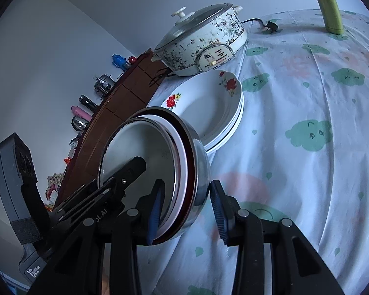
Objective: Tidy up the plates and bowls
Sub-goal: 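Carry the bowl stack over the red-flower plate stack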
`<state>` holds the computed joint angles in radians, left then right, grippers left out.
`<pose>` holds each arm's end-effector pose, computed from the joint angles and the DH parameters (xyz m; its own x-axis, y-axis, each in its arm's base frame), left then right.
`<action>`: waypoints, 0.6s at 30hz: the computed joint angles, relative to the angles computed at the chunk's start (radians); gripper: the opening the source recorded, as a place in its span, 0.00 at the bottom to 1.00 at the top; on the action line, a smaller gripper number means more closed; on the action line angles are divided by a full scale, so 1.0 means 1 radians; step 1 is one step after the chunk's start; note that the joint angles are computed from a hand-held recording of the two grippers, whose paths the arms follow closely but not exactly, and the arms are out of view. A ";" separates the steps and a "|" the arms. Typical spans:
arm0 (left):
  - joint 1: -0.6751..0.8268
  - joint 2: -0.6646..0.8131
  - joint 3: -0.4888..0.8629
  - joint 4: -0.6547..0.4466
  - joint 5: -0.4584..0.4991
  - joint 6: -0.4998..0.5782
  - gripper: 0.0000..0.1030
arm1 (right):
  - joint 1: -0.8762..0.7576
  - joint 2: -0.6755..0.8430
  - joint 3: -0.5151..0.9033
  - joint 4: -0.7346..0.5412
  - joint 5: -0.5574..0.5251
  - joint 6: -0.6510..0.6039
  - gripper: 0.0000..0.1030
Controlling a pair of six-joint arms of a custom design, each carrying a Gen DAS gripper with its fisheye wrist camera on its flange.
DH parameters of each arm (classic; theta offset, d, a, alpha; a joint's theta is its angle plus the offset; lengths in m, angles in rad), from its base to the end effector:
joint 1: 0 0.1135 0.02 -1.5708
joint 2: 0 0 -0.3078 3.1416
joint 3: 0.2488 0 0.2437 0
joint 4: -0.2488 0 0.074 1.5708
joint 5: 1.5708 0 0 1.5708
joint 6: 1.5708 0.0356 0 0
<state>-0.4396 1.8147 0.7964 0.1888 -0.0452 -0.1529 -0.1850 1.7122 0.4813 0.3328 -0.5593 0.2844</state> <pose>0.3114 -0.1447 0.1618 -0.7202 0.1706 -0.6724 0.2913 0.9541 -0.0699 0.2626 -0.0299 0.1341 -0.7853 0.3889 -0.4816 0.0535 0.8177 0.5732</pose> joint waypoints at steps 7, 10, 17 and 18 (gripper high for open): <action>0.000 0.032 0.103 -0.052 0.002 0.006 0.35 | -0.015 0.022 0.077 -0.042 -0.010 0.013 0.40; 0.002 0.060 0.162 -0.083 0.009 0.007 0.35 | -0.023 0.038 0.119 -0.058 -0.008 0.028 0.40; 0.014 0.115 0.265 -0.124 0.020 -0.004 0.35 | -0.031 0.072 0.219 -0.096 -0.005 0.054 0.40; 0.016 0.126 0.286 -0.133 0.020 -0.007 0.35 | -0.030 0.076 0.232 -0.099 -0.002 0.056 0.40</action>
<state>-0.4231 1.9405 1.0827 0.0555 -0.0253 -0.1601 -0.2146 1.7884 0.7128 0.2340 -0.5608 0.3405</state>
